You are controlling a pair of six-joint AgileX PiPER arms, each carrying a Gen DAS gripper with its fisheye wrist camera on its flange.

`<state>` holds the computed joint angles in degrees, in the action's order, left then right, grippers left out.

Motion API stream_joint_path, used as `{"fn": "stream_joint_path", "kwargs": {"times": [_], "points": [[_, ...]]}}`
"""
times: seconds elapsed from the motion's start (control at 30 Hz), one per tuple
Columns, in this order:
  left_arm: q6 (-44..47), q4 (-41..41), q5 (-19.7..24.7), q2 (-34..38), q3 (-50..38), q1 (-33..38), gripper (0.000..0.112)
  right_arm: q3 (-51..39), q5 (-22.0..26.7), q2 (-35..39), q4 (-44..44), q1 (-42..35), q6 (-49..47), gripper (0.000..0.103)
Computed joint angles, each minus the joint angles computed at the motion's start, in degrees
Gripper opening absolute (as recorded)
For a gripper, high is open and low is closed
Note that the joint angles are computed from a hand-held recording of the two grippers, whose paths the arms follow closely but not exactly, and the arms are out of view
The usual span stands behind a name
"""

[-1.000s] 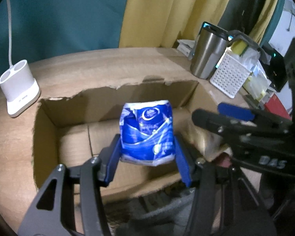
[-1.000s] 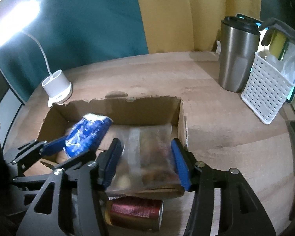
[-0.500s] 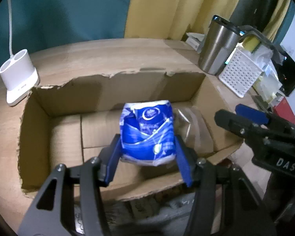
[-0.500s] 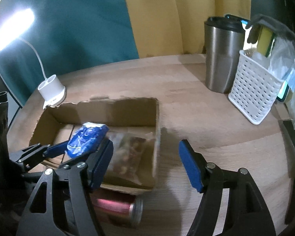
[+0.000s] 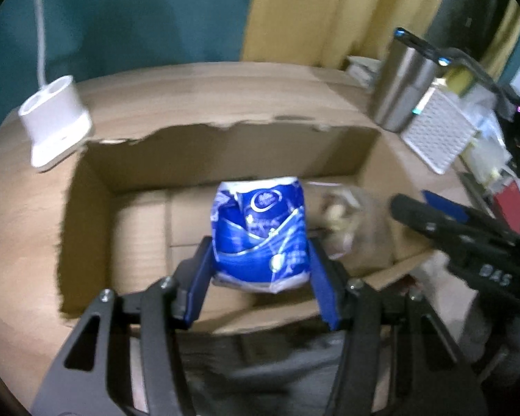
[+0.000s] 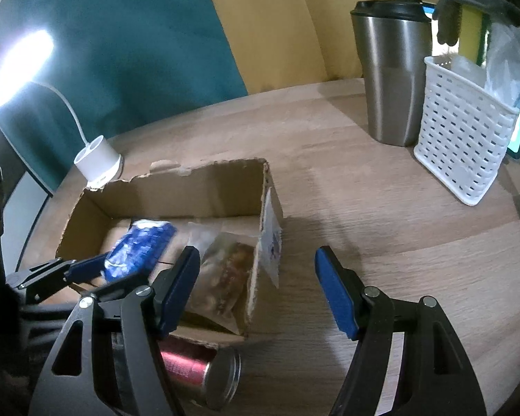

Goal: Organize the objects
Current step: 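Lower the tissue pack into the box with the left tool while the right tool releases the snack bag, then withdraw both tools from the box toward the red-and-gold can and gloves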

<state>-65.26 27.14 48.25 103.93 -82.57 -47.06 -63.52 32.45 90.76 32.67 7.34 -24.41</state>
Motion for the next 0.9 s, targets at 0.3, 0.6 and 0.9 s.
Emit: {"fn": "stream_joint_path", "kwargs": {"times": [0.3, 0.6, 0.9], "points": [[13.8, -12.5, 2.2, 4.7, -8.7, 2.8, 0.057, 1.0, 0.0, -0.6, 1.5, 0.0, -1.0, 0.072], [15.0, -14.8, -1.5, 2.5, -6.7, 1.7, 0.059, 1.8, 0.9, -2.6, 2.4, -1.8, -1.7, 0.072], [7.7, -7.6, -3.3, -1.4, -2.7, -0.1, 0.075, 3.6, 0.4, -6.0, -0.1, -1.8, 0.6, 0.072]]}}
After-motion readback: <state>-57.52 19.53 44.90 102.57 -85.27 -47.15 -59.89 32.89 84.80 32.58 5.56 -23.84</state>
